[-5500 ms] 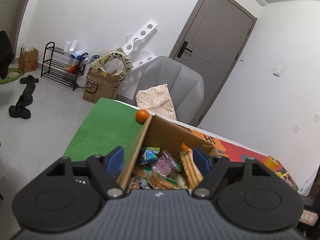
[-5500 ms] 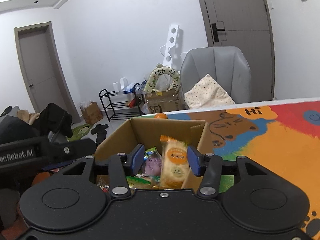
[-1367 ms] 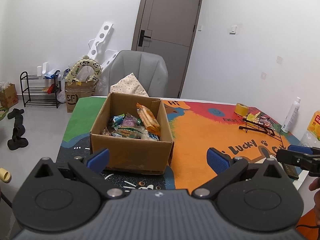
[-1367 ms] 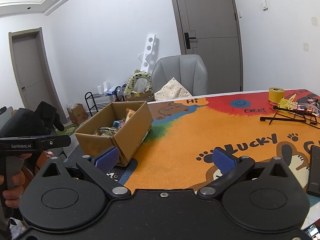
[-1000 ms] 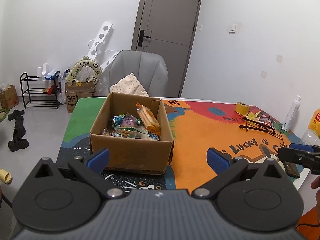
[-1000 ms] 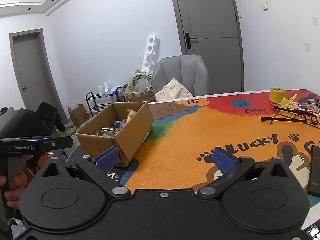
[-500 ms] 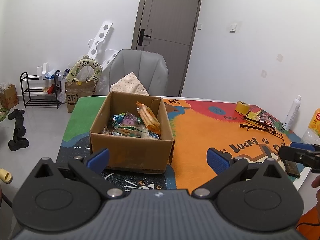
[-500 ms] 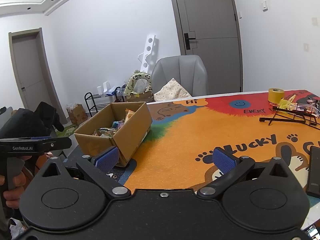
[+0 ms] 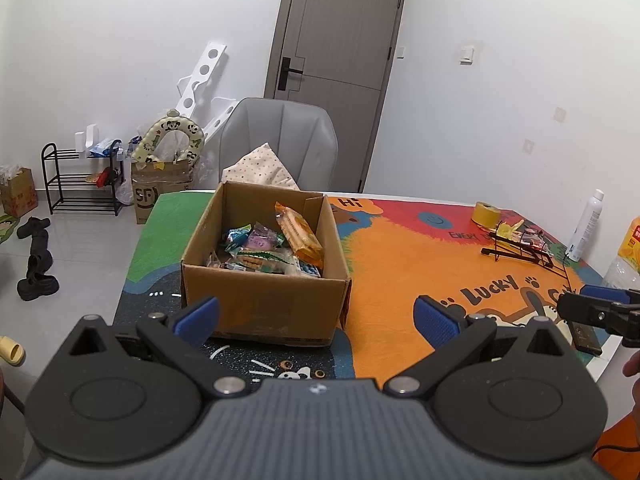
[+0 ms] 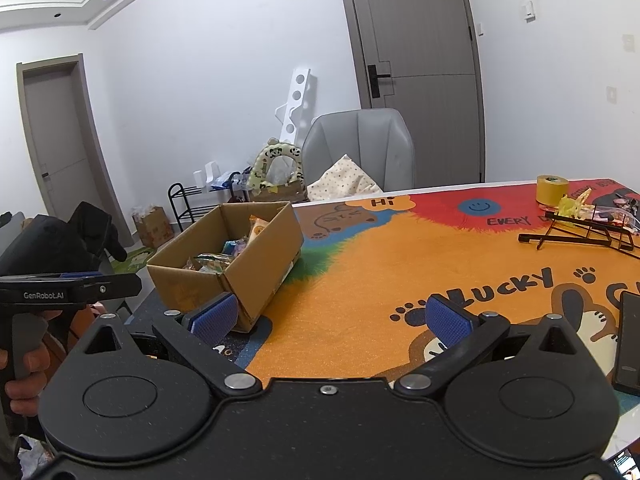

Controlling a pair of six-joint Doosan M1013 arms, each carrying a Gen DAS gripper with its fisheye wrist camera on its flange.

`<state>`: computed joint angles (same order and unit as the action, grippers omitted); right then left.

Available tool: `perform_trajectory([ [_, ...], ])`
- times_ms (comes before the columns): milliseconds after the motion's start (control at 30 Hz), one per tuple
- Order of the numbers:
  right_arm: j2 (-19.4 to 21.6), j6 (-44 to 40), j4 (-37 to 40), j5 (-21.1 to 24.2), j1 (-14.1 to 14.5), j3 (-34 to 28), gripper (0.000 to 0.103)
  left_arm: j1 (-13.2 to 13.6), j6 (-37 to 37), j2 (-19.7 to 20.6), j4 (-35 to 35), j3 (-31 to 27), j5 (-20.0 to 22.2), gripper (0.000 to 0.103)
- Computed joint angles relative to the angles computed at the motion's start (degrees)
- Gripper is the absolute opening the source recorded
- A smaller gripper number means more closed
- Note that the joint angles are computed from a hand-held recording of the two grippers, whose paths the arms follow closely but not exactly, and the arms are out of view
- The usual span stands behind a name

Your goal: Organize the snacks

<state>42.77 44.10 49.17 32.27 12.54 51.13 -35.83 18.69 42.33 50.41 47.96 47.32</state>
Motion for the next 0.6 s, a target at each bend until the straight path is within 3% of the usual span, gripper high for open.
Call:
perform_trajectory([
  [600, 0.3, 0.7, -1.1, 0.2, 0.1, -0.3, 0.103, -0.1, 0.3, -0.1, 0.4, 0.5, -0.4, 0.103],
])
